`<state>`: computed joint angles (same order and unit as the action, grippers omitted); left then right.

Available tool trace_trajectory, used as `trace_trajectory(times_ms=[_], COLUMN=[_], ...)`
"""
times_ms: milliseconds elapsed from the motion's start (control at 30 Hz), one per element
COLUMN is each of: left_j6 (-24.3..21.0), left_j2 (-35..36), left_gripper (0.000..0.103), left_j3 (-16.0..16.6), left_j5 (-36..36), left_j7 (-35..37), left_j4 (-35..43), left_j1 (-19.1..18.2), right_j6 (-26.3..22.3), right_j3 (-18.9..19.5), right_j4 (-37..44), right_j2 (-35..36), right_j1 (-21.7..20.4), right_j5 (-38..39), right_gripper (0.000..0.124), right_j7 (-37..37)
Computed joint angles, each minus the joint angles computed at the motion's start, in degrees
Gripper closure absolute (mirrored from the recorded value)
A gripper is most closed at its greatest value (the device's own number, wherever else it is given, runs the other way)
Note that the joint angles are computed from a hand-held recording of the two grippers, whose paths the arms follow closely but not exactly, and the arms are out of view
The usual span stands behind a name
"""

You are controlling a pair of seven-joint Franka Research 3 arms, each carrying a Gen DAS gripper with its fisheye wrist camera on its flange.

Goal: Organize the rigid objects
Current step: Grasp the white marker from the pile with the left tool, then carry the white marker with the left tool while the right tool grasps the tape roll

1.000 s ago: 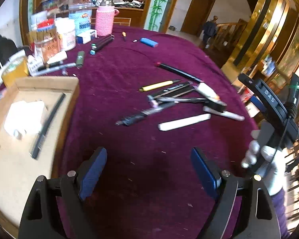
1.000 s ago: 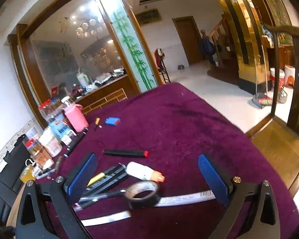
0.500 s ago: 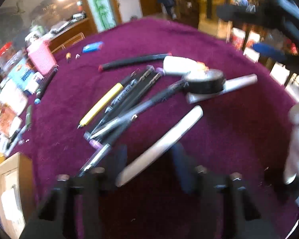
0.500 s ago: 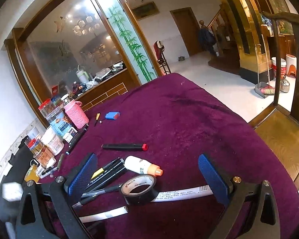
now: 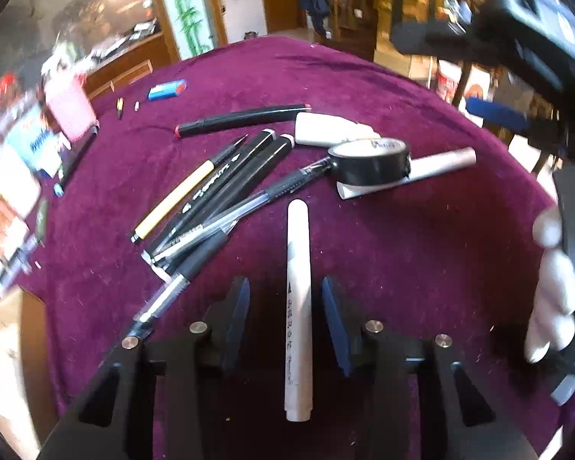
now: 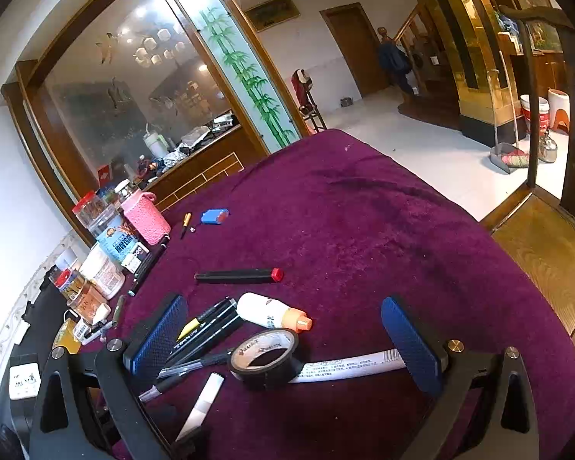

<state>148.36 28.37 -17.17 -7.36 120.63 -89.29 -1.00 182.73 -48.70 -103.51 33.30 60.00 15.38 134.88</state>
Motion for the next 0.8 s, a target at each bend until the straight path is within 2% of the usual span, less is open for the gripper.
trace_trajectory(times_ms=[67, 233, 367, 533, 733, 800], left_j6=[-0.92, -1.20, -1.44, -3.00, -4.29, -4.96], left_j2=[-0.06, -3.55, -9.22, -15.46, -19.25, -19.88], left_gripper=[0.091, 0.091, 0.091, 0.091, 0.091, 0.091], left_j3=[-0.34, -2.98, -5.16, -3.76, 0.70, 2.15], left_j5=[-1.54, -9.85, -22.35, -34.16, -39.52, -41.42], left_j7=[-0.49, 2.93, 10.34, 16.99, 20.36, 21.68], left_j4=[0.26, -3.76, -8.69, -13.02, -15.89, -16.28], left_j1=[0.71, 4.90, 9.46, 11.49, 9.98, 9.35], right_j6=[-0.30, -0.77, -1.30, -3.18, -5.47, -6.62], right_j3=[1.23, 2.32, 3.17, 5.04, 6.30, 8.24], right_j4=[0.13, 0.01, 0.04, 0.77, 1.42, 1.74], right_j2=[-0.38, -0.74, -0.99, -1.33, -1.47, -1.87], right_j1=[-1.11, -2.19, -3.03, -5.01, -6.68, -8.54], right_j5=[0.04, -0.38, -1.52, -4.17, -7.97, -8.76], right_gripper=[0.021, 0.021, 0.021, 0.021, 0.021, 0.022], right_j7=[-0.13, 1.10, 1.86, 3.63, 7.25, 8.01])
